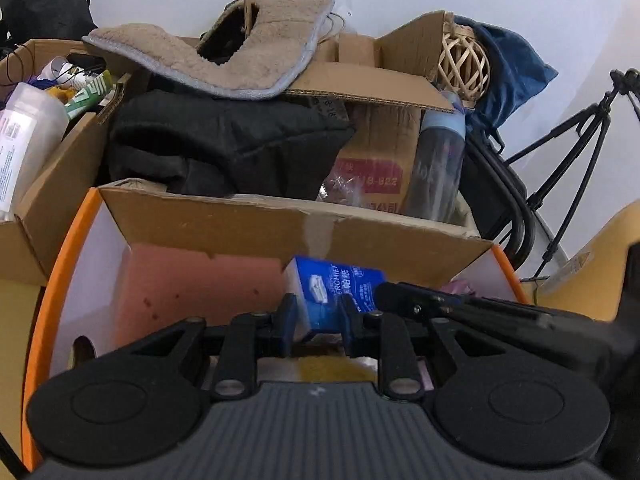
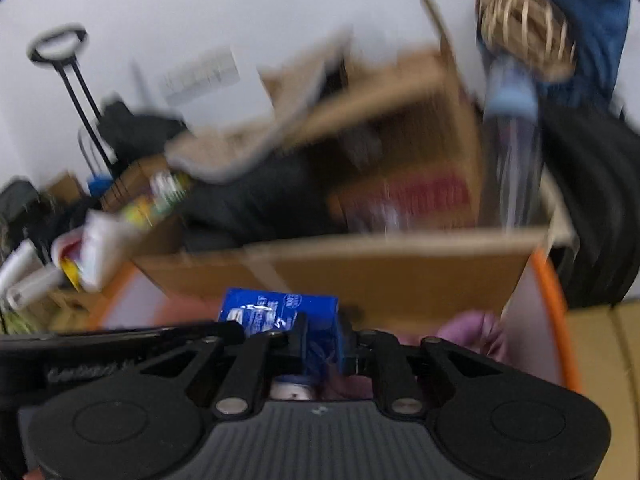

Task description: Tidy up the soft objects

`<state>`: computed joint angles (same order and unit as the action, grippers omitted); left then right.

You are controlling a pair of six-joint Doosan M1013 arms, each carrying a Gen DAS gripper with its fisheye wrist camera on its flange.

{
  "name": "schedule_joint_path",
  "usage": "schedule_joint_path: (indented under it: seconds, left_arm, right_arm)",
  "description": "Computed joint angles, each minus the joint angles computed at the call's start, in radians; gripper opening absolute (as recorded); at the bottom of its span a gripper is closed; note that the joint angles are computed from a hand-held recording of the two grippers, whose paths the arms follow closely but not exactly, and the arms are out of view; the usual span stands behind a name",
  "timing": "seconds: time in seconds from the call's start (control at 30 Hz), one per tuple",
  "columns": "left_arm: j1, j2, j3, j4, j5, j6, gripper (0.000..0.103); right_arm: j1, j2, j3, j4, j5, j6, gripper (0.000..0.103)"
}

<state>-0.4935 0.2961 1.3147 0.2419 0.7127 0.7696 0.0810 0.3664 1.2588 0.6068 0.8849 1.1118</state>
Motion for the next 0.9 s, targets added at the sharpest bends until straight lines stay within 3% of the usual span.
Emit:
schedule_joint_path:
  seconds: [0.07,0.17,0.23,0.3,0.6,0.83,0.9]
  left_arm:
    - [-0.008,-0.013,0.014,0.048,-0.018,-0.027,0.026]
    - [-0.023,-0.042,0.045,0.146,-0.044,-0.076,0.036]
    - [-0.027,-0.063,0.065,0.188,-0.054,-0.106,0.036]
    - [-0.035,-0.092,0.086,0.237,-0.048,-0.130,0.037]
    - [-0.110,-0.233,0.159,0.431,0.047,-0.238,0.051]
    - [-0.218,-0.350,0.232,0.587,0.143,-0.314,0.064]
    - [-0.248,-0.372,0.247,0.608,0.172,-0.326,0.065]
  right_arm:
    - [-0.003,0.001,0.001,0.010,0.001,0.004,0.012]
    - [0.020,-0.005,-0.005,-0.077,-0.009,-0.008,0.013]
    - [0.022,-0.028,0.011,-0.075,-0.029,-0.061,0.021]
    - [0.009,-0.061,0.037,-0.028,-0.061,-0.109,0.035]
    - [-0.030,-0.236,0.138,-0.018,-0.107,-0.219,0.053]
    - [-0.091,-0.387,0.236,-0.016,-0.106,-0.277,0.062]
    - [-0.110,-0.425,0.265,-0.004,-0.110,-0.286,0.070]
